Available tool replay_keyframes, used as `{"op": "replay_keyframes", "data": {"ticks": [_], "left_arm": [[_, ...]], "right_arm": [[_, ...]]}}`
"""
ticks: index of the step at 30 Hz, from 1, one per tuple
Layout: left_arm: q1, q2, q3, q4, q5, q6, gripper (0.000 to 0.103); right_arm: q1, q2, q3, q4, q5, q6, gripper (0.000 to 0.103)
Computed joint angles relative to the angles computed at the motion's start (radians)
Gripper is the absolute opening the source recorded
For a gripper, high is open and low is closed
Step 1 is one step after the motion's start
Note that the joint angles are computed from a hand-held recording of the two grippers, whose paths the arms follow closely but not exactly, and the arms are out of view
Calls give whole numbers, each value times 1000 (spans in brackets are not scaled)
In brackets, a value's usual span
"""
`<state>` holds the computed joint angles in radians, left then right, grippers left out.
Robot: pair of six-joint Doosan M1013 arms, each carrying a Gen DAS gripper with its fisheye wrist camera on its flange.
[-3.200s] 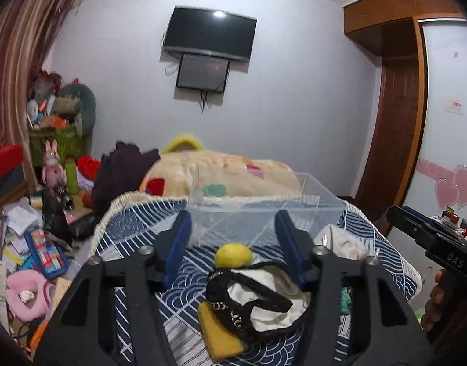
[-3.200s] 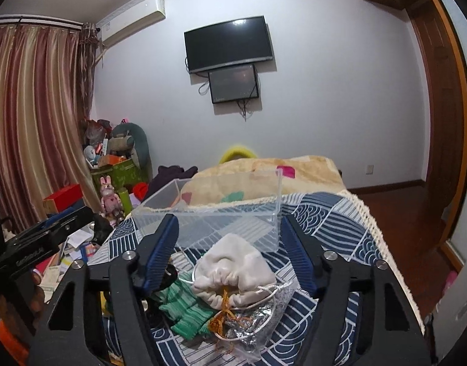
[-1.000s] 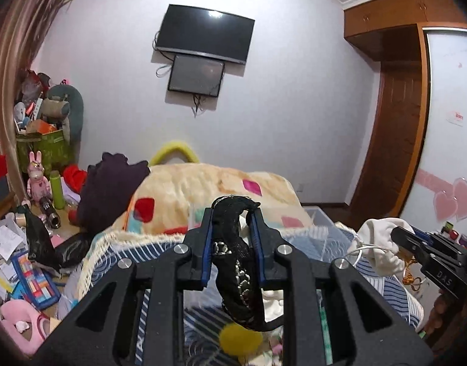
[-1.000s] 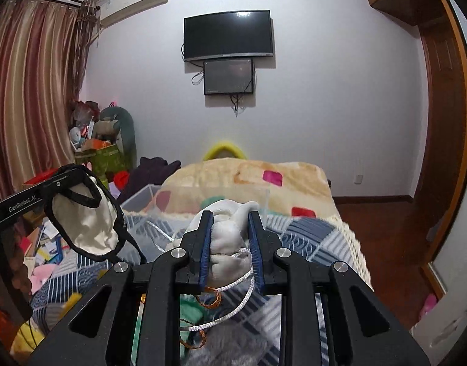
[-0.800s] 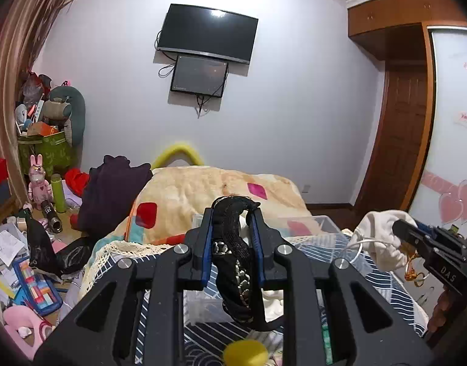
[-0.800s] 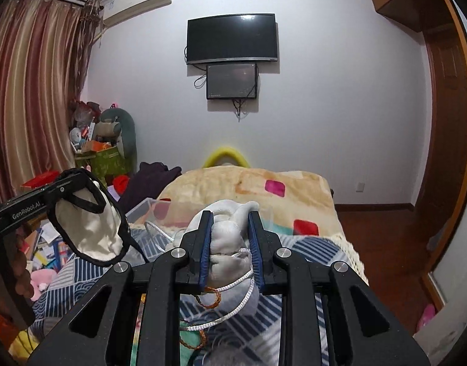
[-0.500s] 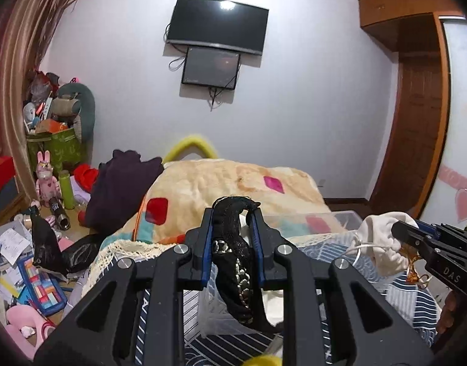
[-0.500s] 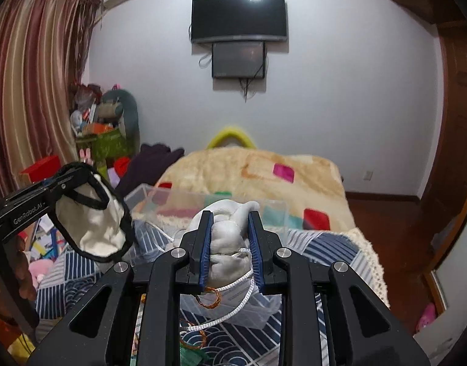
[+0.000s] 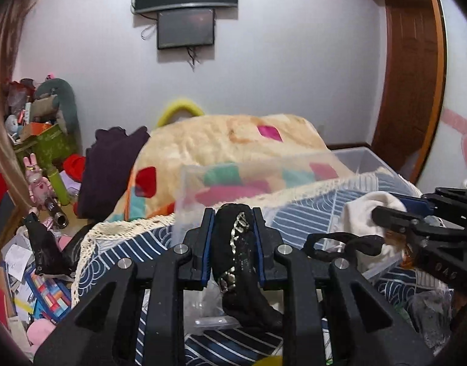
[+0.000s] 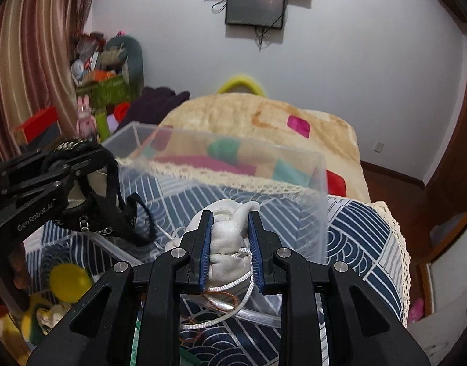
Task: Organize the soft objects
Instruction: 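Carry black bag and white pouch into the clear box and release both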
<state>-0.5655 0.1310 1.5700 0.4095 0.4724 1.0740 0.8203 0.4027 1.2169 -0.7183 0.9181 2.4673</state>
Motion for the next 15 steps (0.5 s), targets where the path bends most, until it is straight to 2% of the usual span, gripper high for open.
{"op": "replay_keyframes", "data": {"ticks": [7, 9, 12, 14, 15], "left_arm": [[9, 15, -35, -114, 70, 119, 25], [10, 14, -42, -132, 92, 135, 32], [10, 3, -34, -130, 92, 141, 46], [6, -10, -18, -101, 75, 122, 59], [2, -18, -10, -74, 67, 101, 61]], "right_arm": [[1, 1, -9, 16, 18, -20, 25], [1, -2, -6, 17, 16, -17, 29], [3, -12, 5, 12, 2, -5, 41], [6, -25, 22, -4, -22, 19, 53], [10, -30, 28, -17, -27, 33, 56]]}}
